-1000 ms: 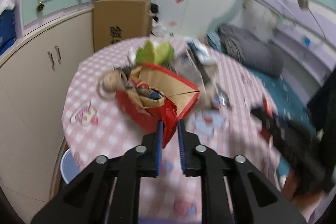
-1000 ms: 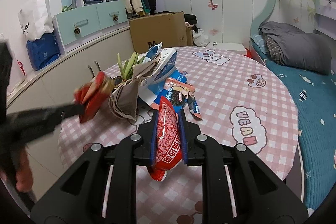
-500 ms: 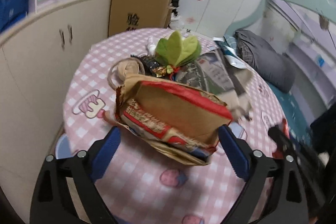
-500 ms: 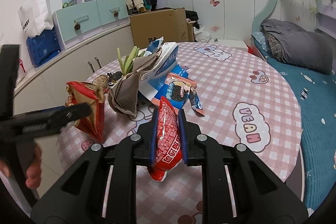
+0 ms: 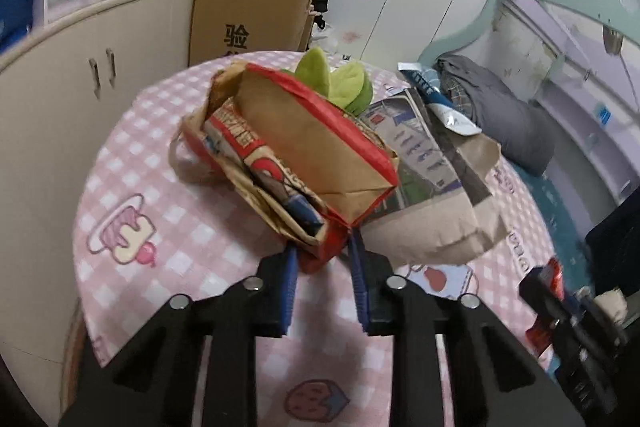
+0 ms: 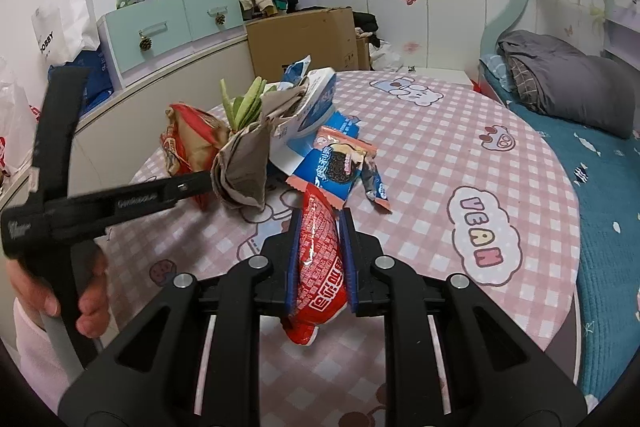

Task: Collect trash
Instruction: 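Grasp the red paper bag with the left gripper and lift it while the right gripper holds the wrapper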

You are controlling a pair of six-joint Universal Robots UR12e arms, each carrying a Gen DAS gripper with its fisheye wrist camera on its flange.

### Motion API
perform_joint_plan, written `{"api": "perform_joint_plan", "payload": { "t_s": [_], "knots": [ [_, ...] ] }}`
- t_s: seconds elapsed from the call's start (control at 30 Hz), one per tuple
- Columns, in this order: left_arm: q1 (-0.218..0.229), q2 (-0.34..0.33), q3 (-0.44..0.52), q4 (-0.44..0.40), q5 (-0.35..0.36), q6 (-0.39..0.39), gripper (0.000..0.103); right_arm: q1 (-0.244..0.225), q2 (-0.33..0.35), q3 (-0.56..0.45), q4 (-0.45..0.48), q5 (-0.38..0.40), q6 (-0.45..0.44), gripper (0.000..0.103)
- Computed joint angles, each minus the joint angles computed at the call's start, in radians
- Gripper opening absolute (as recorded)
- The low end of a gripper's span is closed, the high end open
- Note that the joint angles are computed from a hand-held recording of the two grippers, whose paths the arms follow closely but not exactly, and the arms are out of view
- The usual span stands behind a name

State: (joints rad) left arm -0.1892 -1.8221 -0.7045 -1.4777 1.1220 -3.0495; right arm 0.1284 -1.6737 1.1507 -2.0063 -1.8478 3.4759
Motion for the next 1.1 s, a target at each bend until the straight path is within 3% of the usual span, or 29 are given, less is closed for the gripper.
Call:
{"api": "perform_joint_plan", "payload": {
  "t_s": [0.17, 0.6, 0.73, 0.77, 0.83, 0.9, 0.93, 0.97, 1.1],
  "knots": [
    [0.01, 0.022, -0.025, 0.007, 0.001, 0.012, 0.02, 0.009, 0.003, -0.008, -0.009, -0.021, -0.016, 0.019],
    [0.06, 0.12, -0.13, 0.131, 0.011, 0.005, 0.015, 0.05, 0.054, -0.077, -0.046, -0.02, -0.079, 0.019],
    [0.083, 0.136, -0.122, 0.059, -0.04, 0.079, 0.015, 0.062, 0.061, -0.085, -0.055, -0.01, -0.095, 0.019],
    [0.086, 0.141, -0.118, 0.016, -0.062, 0.151, 0.018, 0.064, 0.062, -0.085, -0.055, -0.007, -0.097, 0.019],
    [0.071, 0.158, -0.144, 0.028, -0.009, 0.201, 0.025, 0.066, 0.063, -0.085, -0.049, -0.005, -0.095, 0.019],
    [0.043, 0.169, -0.169, 0.05, 0.087, 0.225, 0.061, 0.065, 0.063, -0.084, -0.044, -0.003, -0.089, 0.019],
    [0.038, 0.173, -0.182, 0.071, 0.1, 0.23, 0.081, 0.065, 0.062, -0.082, -0.042, -0.003, -0.085, 0.019],
    [0.042, 0.184, -0.206, 0.098, 0.086, 0.231, 0.082, 0.065, 0.061, -0.08, -0.04, -0.003, -0.082, 0.019],
    [0.052, 0.146, -0.148, 0.018, 0.026, 0.169, 0.088, 0.059, 0.056, -0.074, -0.03, -0.008, -0.074, 0.019]
  ]
}}
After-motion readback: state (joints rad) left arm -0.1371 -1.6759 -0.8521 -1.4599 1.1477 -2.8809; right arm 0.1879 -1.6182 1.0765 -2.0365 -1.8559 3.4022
